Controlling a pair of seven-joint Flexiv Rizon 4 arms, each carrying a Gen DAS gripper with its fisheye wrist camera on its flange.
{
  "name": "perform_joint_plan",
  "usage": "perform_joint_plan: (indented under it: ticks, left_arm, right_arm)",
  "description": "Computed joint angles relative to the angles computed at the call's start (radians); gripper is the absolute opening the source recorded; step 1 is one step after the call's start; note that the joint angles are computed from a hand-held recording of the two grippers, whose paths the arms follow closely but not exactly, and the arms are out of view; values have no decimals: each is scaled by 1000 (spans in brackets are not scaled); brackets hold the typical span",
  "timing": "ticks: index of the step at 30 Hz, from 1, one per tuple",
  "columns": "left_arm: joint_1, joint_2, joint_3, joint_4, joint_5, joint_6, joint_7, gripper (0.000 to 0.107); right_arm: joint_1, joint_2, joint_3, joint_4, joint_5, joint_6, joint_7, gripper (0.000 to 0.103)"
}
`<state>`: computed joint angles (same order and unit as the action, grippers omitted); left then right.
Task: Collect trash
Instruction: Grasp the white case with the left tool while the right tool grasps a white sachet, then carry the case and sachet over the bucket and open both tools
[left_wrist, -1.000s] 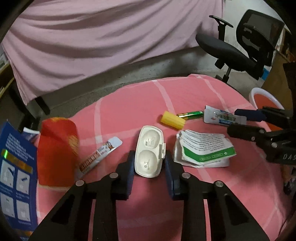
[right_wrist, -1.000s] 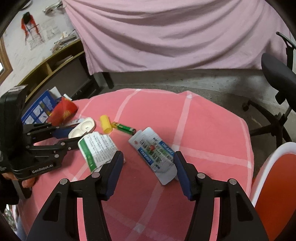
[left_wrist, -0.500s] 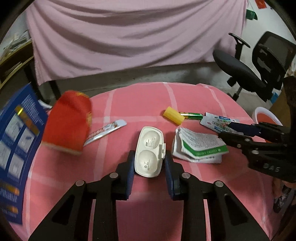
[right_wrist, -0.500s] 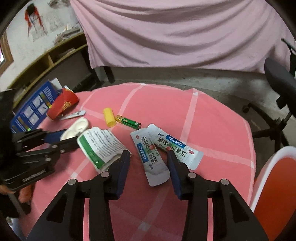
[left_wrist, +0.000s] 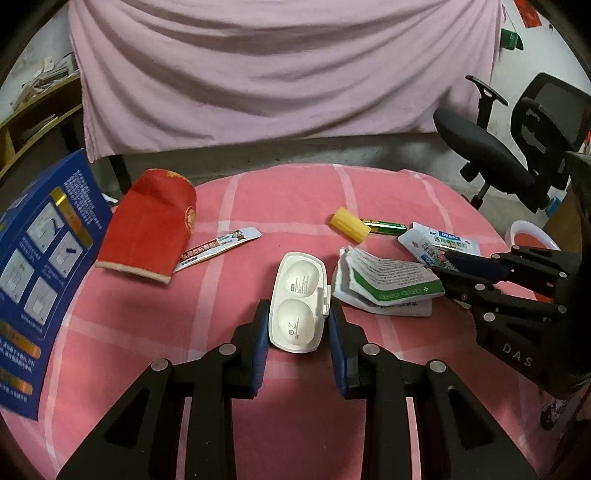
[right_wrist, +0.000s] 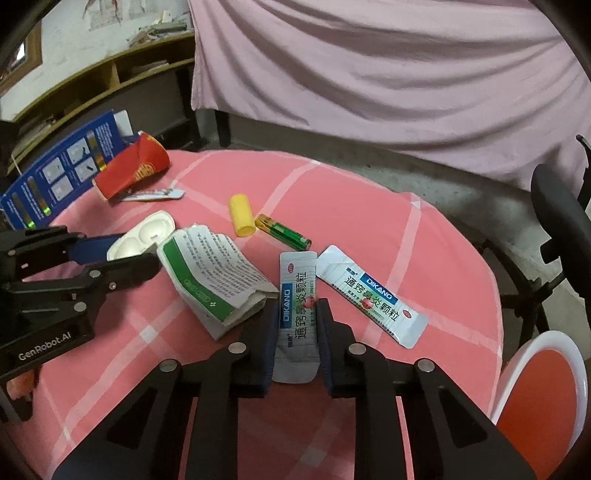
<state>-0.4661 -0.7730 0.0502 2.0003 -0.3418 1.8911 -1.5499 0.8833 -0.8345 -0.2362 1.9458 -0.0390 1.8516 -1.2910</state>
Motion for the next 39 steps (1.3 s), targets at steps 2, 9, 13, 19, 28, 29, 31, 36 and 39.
perform_joint_plan:
  ticks: [2,9,13,19,28,29,31,36,39]
  left_arm:
    - [-22,3,14,18,-13,35,-17,25]
    - [-102,-9,34,86,-111,299,-22,25]
    - [-160,-31,32,117,-195,491,-3,25]
    - [-196,-60,-20,116,-266,680,41,25]
    - [-203,-74,-93,32,-288,819,194,25]
    - [-206,-78,-103,17,-286,830,216,25]
    - [-202,-85,-123,-3,-277,844,250,25]
    - [-189,-101,-176,-54,-246,853,339,26]
    - [-176,-117,-215,-93,-215,824,380,26]
  right_arm:
    - [20,-2,-13,19,20,66,-17,18]
    - [81,-19,-26,64,191,324,-131,18]
    - [61,-37,23,71,266,510,-190,18]
    - [-11,-62,129,81,324,798,-252,18]
    - [-84,-50,224,109,424,1005,-362,18]
    - [-98,-47,237,113,426,1019,-366,18]
    - [-120,-41,264,112,443,1041,-377,18]
    - [-185,-40,312,139,476,1103,-385,18]
    - [-221,-45,323,160,493,1117,-370,18]
